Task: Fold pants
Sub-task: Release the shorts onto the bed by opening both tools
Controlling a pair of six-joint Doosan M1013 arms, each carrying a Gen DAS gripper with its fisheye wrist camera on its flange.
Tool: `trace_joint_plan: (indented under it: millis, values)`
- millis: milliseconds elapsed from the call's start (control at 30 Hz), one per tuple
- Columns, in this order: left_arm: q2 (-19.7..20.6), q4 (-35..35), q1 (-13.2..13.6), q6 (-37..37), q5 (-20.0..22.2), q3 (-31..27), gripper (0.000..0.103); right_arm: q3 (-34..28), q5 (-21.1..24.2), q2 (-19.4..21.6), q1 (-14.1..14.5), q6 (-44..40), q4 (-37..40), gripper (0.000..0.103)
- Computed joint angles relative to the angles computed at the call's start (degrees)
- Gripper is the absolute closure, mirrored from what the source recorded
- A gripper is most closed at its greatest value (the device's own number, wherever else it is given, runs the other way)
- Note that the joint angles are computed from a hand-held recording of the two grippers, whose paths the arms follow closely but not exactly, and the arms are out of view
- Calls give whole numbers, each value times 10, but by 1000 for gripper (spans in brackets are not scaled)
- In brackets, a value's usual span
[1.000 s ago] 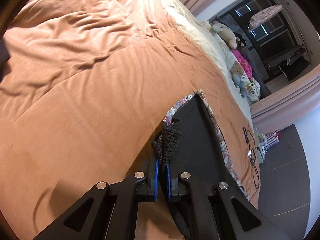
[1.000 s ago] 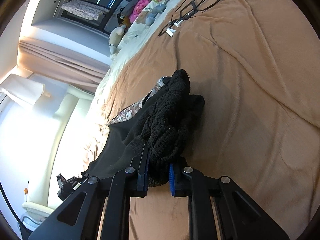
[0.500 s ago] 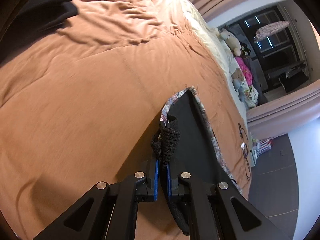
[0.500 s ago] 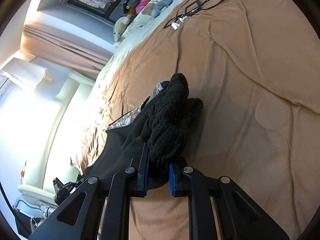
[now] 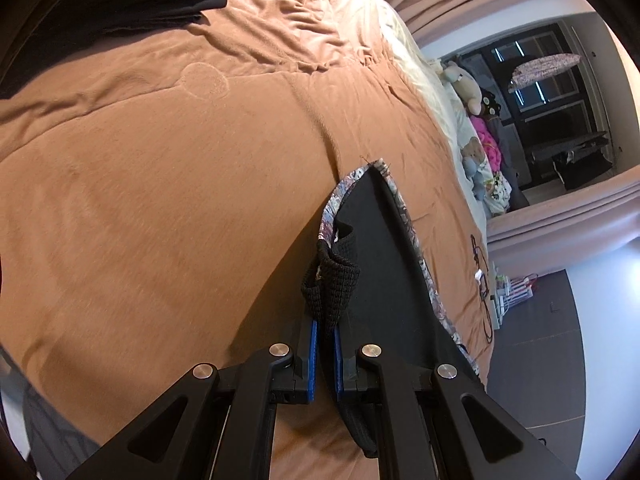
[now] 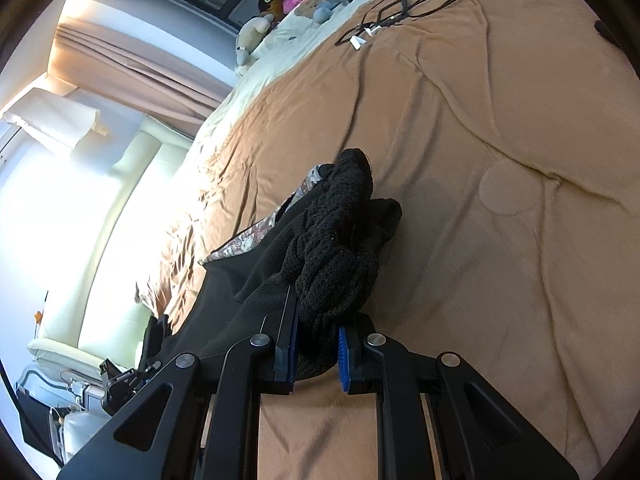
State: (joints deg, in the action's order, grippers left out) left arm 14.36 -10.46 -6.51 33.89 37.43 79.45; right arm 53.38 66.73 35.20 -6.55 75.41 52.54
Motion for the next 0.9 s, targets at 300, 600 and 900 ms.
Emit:
trace_joint_plan:
  millis: [300,600,900]
  values:
    - [-24,1,-5,12,5,27,96,29,10,-21,-4,-18,-12,91]
    - [-17,-52,3,58,46,43,93,33,2,-29,8,-6,-87,88]
    - [-13,40,12,70,96,12,55,43,-39,-57,22,14,-182,42]
